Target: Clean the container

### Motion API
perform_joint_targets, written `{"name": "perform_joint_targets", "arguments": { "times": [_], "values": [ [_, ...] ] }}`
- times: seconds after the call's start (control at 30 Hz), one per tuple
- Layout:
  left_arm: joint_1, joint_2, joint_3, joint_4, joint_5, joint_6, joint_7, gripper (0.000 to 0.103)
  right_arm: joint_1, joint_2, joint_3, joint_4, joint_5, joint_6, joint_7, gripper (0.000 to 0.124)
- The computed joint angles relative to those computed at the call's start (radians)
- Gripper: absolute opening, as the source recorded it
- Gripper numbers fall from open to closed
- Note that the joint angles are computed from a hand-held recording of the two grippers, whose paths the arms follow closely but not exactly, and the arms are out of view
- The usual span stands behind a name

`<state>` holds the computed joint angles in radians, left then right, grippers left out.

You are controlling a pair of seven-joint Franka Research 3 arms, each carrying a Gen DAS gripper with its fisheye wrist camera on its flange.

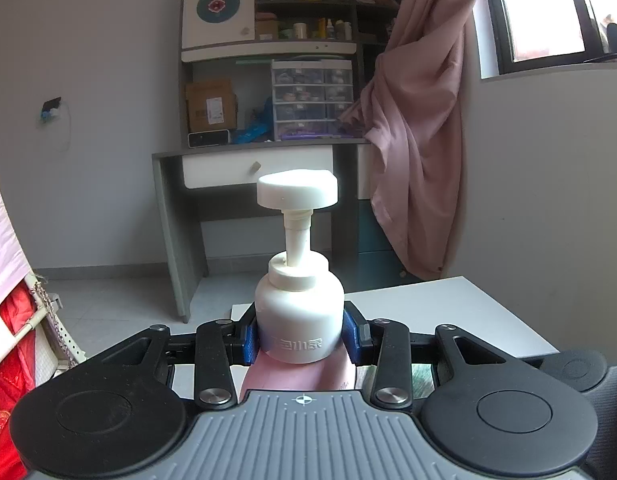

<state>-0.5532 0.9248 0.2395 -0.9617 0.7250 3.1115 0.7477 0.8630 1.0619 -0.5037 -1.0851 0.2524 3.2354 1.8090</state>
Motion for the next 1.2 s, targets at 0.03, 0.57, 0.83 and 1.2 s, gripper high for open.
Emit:
{"name": "perform_joint_targets", "arguments": {
  "times": [0.03,0.57,0.83,1.2],
  "values": [
    [0.0,0.002,0.0,0.004,-0.001,-0.002,0.001,0.042,-0.009,0.003,0.01,0.011,-0.004,-0.016,-0.004,0.031],
    [0.027,0.029,-0.043,0.044,-0.037,-0.014,0.069,0.042,-0.066,0.018,0.072,0.078,-0.187,-0.134,0.149,0.031],
    [0.014,0.03,-0.02,0.043,-0.041,-0.015,0.049,0.042,0.069,0.006,-0.125,-0.061,-0.097,0.09,0.22,0.031],
    [0.018,0.035,-0.027,0.059,-0.035,-0.028,0.045,0.042,0.006,-0.028,0.018,-0.064,-0.08,0.106,0.05,0.031]
  ]
}}
